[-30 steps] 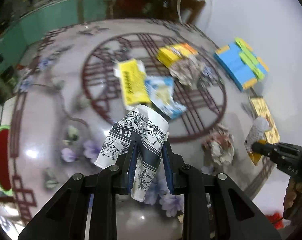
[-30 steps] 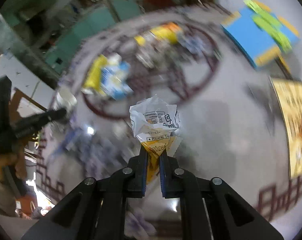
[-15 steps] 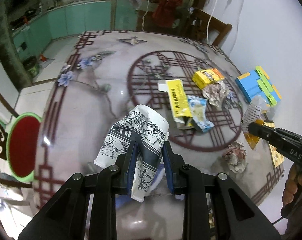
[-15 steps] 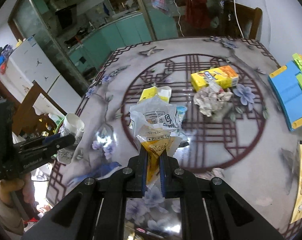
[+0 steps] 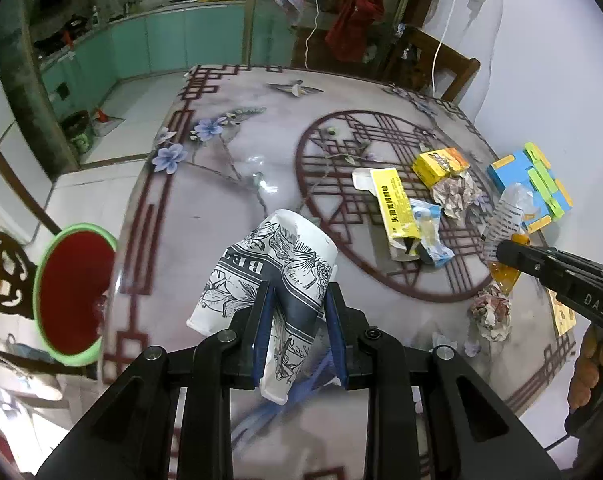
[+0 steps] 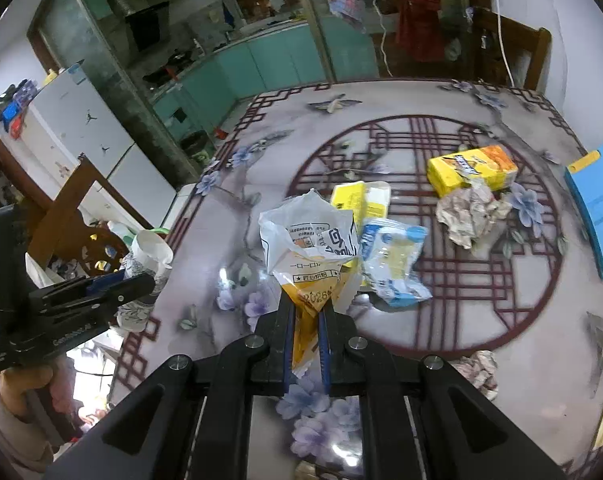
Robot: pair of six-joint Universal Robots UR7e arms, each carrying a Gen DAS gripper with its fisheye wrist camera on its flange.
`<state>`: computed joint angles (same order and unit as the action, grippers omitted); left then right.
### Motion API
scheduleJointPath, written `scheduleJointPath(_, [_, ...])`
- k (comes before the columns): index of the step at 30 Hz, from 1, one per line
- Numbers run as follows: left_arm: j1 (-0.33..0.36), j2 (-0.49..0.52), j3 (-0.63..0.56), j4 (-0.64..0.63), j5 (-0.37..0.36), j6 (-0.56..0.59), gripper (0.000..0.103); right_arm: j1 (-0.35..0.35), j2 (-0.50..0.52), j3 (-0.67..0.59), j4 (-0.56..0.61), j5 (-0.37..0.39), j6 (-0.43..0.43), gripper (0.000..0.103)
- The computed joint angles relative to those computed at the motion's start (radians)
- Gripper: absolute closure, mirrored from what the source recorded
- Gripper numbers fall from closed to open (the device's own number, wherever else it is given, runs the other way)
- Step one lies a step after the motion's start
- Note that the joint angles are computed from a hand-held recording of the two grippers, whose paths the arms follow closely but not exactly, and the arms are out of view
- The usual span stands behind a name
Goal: Collect trash
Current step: 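Carry the paper cup and snack wrapper over the red bin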
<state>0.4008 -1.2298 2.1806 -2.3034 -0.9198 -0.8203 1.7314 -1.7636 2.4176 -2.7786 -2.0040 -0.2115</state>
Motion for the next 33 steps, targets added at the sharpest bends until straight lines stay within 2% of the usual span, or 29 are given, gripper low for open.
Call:
scheduleJointPath(14, [0.022, -0.085, 0.015, 0.102, 0.081, -0.022, 0.078, 0.086, 0.158, -0.047, -0.060, -0.009, 0.031, 0.095])
scheduleJointPath(33, [0.121, -0.236, 0.065, 0.191, 0.143, -0.025, 0.078, 0.207, 0.411, -0.135, -0.146, -0.027, 0.121, 0.095])
